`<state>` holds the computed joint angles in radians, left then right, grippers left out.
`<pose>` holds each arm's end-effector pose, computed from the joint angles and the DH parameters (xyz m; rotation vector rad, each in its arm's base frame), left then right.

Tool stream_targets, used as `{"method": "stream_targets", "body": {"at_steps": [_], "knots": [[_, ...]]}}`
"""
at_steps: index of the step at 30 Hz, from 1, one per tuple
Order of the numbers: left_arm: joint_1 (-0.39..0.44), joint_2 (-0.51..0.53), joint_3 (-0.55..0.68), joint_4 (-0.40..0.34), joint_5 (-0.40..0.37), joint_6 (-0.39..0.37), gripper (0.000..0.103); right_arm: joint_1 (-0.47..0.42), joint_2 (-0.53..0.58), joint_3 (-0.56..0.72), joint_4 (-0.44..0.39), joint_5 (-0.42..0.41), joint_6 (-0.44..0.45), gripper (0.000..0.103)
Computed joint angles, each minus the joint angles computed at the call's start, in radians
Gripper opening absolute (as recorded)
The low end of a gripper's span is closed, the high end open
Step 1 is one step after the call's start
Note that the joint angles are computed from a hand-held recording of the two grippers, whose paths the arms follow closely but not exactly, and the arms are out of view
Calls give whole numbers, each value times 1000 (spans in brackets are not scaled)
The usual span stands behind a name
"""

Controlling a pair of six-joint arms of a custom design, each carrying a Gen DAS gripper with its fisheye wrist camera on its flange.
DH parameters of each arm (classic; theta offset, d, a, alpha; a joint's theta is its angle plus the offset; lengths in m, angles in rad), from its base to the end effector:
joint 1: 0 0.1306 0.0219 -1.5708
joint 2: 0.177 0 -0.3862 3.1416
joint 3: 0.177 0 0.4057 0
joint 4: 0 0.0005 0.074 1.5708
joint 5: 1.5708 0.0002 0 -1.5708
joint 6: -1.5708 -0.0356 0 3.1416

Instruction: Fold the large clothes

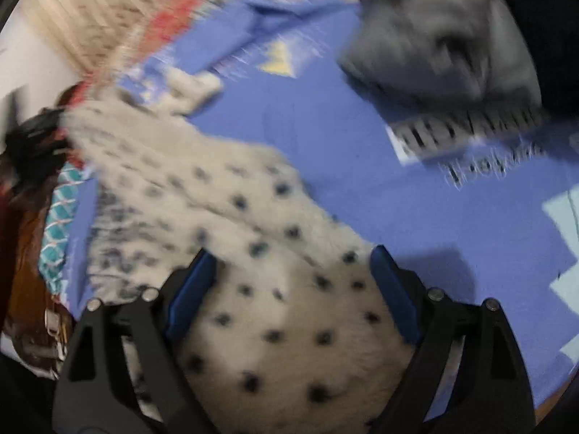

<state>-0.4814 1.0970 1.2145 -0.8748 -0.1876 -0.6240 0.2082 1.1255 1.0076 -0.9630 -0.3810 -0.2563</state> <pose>0.3493 -0.1756 0.4725 1.1416 2.0305 0.2898 0.3619 0.0895 0.3607 -0.0646 2.6804 0.6566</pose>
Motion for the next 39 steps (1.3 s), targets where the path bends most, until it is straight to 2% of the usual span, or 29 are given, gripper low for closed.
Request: {"method": "stream_targets", "body": {"at_steps": [1,2,3,4,6,8,12,14,16,18,19,20,21,22,23,24,25,26,28,29,30,32,35,36,38,39], "knots": [[-6,-19,0,-4,-10,19,36,10,-6,2,-2,-5,-8,44],[-18,-60,-9,-22,-16,55,36,26,-28,9,1,-4,-27,22],[-37,-108,-23,-28,-36,91,35,53,-73,15,27,12,-36,7],[-44,-128,-23,-27,-49,108,34,80,-116,22,50,46,-34,7],[-75,-220,-30,-41,-96,198,34,152,-193,60,83,144,-23,6],[-76,-290,-9,-54,-109,280,34,246,-263,118,125,258,-1,6],[-99,-398,77,-79,-171,419,33,477,-303,292,187,549,95,5],[-147,-429,147,-83,-256,443,33,561,-295,370,219,654,143,5],[-241,-441,223,-82,-378,452,33,676,-274,469,269,799,229,5],[-414,-430,324,-52,-581,418,33,792,-231,570,340,953,356,5],[-522,-422,362,-11,-705,372,33,836,-218,608,363,1011,408,5],[-662,-404,417,80,-841,259,33,881,-206,647,382,1063,457,5],[-767,-397,428,188,-963,160,33,916,-187,689,404,1105,503,5],[-831,-383,446,314,-1032,35,33,950,-158,739,433,1148,562,5],[-867,-347,503,398,-1071,-74,33,970,-133,783,448,1175,605,5],[-872,-331,526,432,-1084,-119,33,980,-109,826,442,1190,625,5],[-849,-305,567,415,-1079,-125,33,978,-78,879,411,1191,623,5],[-796,-272,620,349,-1063,-91,33,963,-50,924,375,1184,606,5],[-661,-222,716,109,-980,85,33,920,-5,986,288,1156,549,5],[-551,-196,753,-17,-902,184,33,884,10,1007,230,1125,499,5],[-461,-180,766,-96,-834,246,33,841,32,1027,176,1080,446,5],[-249,-167,744,-200,-664,332,33,731,78,1040,72,945,321,5],[74,-170,618,-260,-379,422,33,605,148,1001,6,783,206,5],[139,-166,579,-267,-327,437,33,564,193,990,-18,724,166,5],[282,-140,484,-265,-227,446,33,524,276,994,-44,661,125,5],[330,-120,442,-256,-206,447,33,500,333,988,-44,625,104,5]]}}
